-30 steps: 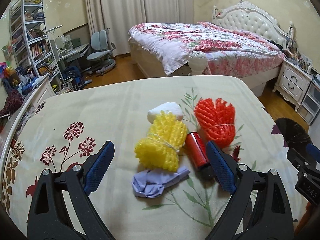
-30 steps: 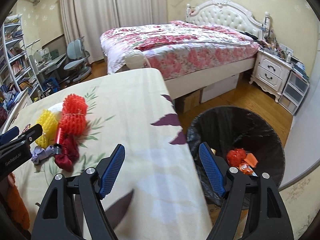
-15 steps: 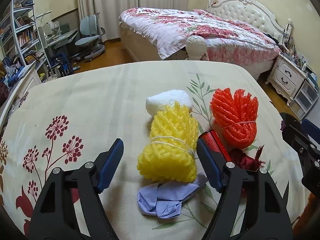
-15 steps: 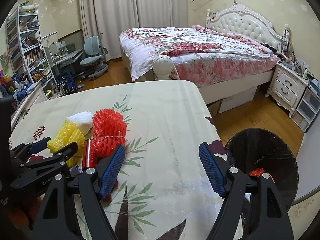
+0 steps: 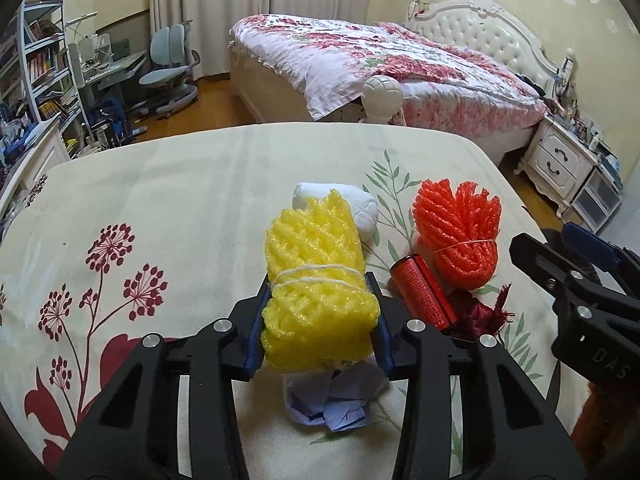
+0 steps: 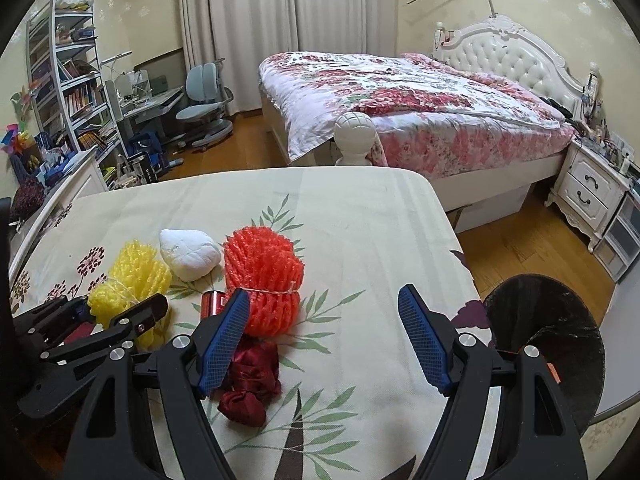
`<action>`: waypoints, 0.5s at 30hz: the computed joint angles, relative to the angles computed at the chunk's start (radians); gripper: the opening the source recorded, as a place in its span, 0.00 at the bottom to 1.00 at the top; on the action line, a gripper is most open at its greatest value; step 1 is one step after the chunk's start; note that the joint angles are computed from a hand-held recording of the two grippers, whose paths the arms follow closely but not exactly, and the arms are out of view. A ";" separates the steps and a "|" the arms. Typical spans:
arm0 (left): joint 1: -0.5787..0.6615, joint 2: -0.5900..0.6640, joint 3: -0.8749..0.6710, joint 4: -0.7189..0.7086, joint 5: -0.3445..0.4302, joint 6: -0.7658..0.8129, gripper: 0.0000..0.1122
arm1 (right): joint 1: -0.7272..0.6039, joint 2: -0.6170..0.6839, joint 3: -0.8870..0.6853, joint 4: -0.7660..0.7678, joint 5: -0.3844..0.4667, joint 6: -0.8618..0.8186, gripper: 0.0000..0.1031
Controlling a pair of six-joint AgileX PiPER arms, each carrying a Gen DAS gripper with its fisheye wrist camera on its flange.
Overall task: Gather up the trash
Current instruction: 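Grasp the red foam net with the right gripper while the left gripper holds the yellow net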
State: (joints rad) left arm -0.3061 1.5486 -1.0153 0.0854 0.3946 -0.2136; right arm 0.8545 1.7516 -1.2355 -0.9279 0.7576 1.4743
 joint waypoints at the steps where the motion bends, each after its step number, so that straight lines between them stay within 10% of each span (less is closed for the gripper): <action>1: 0.007 -0.013 0.005 0.001 -0.001 0.000 0.36 | -0.003 0.010 -0.014 0.011 -0.006 -0.015 0.72; 15: 0.090 -0.056 0.029 0.136 -0.018 -0.103 0.36 | -0.064 0.207 -0.256 0.221 -0.006 -0.285 0.64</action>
State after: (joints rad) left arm -0.2163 1.4923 -0.9858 0.2213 0.3767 -0.3162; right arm 0.7905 1.9582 -1.4918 -0.7066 0.7519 1.1889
